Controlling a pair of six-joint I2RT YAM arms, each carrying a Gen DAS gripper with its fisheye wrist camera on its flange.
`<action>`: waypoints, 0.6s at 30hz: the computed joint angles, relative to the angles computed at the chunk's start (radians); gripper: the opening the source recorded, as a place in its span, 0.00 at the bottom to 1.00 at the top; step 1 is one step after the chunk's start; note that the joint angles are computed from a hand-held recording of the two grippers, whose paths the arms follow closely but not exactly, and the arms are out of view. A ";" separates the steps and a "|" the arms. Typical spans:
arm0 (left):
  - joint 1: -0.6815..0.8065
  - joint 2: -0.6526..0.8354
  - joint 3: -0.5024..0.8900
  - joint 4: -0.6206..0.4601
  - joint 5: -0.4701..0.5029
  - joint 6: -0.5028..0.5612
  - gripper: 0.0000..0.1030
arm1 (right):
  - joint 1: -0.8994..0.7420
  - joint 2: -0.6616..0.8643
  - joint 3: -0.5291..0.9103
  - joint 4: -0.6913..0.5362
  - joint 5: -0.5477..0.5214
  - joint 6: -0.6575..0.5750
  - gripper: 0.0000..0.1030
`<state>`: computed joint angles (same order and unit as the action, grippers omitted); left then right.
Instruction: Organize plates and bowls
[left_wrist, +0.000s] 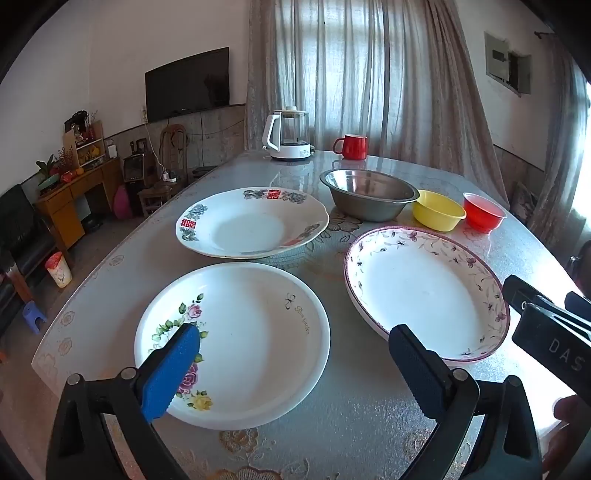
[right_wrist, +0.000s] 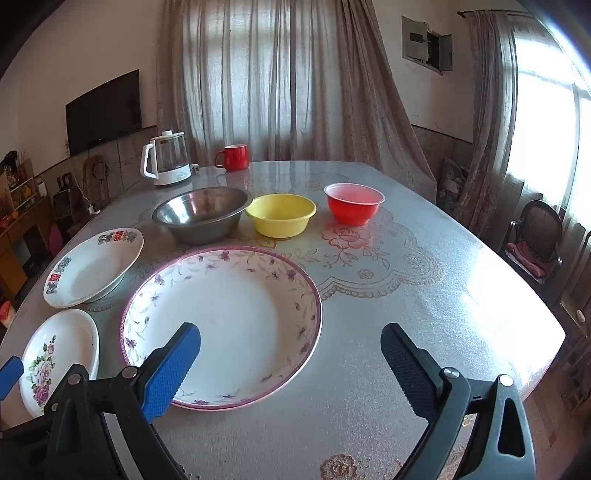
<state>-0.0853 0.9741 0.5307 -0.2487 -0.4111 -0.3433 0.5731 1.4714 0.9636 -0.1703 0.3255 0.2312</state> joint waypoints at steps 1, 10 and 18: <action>0.006 -0.001 0.002 -0.009 0.006 -0.005 1.00 | 0.002 0.001 0.000 0.000 0.004 0.000 0.97; 0.026 0.055 0.029 -0.020 0.013 -0.022 1.00 | -0.005 0.017 0.000 -0.004 -0.016 0.005 0.97; 0.030 0.070 0.036 -0.013 0.009 -0.027 1.00 | -0.006 0.032 0.004 0.025 -0.021 -0.014 0.97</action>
